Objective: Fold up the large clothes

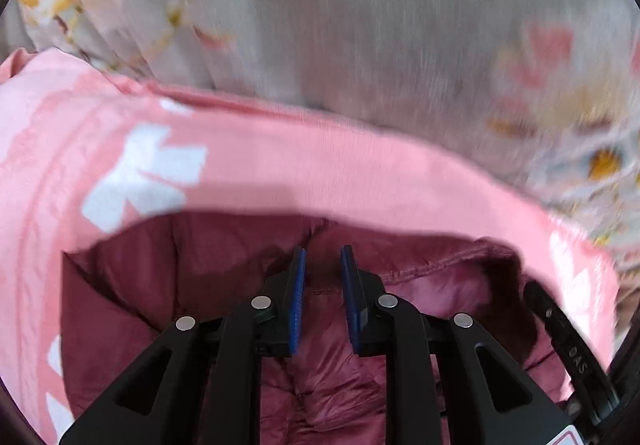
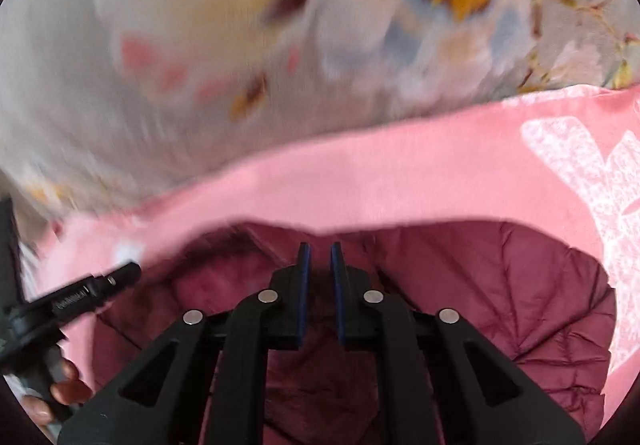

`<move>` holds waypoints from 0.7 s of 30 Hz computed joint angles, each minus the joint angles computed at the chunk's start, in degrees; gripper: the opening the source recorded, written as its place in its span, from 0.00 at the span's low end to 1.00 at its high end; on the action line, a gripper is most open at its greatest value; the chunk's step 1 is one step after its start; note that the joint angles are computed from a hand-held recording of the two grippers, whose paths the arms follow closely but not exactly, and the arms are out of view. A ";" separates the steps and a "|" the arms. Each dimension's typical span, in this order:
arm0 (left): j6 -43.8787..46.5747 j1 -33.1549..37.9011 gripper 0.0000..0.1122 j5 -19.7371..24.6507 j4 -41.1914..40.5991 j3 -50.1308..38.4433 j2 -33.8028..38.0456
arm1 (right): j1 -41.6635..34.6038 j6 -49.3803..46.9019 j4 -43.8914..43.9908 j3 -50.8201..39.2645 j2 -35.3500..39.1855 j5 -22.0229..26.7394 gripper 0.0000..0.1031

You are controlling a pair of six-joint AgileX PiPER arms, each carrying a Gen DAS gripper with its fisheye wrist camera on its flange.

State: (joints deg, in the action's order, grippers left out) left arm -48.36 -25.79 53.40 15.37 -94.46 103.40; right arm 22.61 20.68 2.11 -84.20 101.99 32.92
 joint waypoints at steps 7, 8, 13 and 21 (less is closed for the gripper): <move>-2.39 -2.97 0.16 -7.04 7.30 13.82 -2.94 | -0.97 -5.53 -0.74 11.36 -2.99 -7.51 0.07; -3.57 -3.68 0.16 -7.36 9.15 14.54 -2.94 | -1.04 -5.89 -0.78 11.76 -3.09 -8.00 0.07; -12.47 -8.72 0.16 -6.80 21.96 17.32 -2.10 | 0.18 -0.84 -7.23 15.59 -3.52 -13.40 0.07; -15.99 -10.32 0.16 -5.79 25.95 16.84 -0.84 | 1.06 4.17 -12.94 15.94 -3.61 -14.33 0.07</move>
State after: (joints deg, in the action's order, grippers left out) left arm -64.35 -36.11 47.61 41.32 -77.62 102.56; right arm 23.67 24.85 -10.83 -68.26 98.38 18.59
